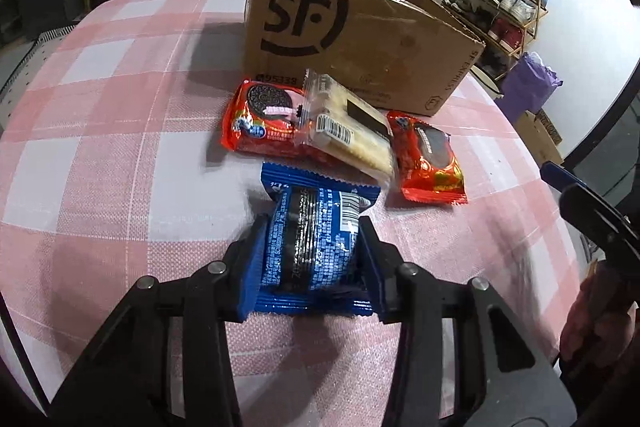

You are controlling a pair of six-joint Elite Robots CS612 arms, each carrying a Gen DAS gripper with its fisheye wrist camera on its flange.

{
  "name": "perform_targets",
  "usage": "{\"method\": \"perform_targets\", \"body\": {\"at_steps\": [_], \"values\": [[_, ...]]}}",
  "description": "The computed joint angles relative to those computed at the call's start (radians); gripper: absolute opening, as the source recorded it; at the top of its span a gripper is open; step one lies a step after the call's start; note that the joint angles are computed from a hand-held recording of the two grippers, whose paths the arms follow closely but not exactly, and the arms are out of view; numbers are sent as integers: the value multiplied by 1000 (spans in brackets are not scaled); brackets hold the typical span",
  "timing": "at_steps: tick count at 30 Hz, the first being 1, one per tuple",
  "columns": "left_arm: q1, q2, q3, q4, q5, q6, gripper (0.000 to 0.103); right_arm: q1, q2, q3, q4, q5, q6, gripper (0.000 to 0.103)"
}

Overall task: Organize snacks
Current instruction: 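Grasp the blue Oreo pack with the left gripper, then grasp the red Oreo pack with the right gripper while the left gripper holds the blue pack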

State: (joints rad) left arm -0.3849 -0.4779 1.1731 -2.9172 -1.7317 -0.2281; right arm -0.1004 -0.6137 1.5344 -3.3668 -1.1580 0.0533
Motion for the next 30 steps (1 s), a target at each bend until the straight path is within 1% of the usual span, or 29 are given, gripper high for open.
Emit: {"method": "perform_targets", "body": {"at_steps": [1,6,13,15,22,30], "values": [[0,-5,14,-10,0,-1,40,0,0,-1,1,-2,-1,100],[3,-6,17,-15,-5,-8,40,5,-1,-2,11,-9,-7,100],[5,-20,52,-53,-6,-21,40,8,0,-10,37,-20,-13,100],[8,-25,62,-61,-1,-30,40,10,3,-17,56,-24,-19,100],[19,-44,98,-90,-15,-43,40,17,19,-63,154,-27,-37,100],[33,-69,141,-115,-51,-52,40,28,52,-142,240,-29,-42,100]]}}
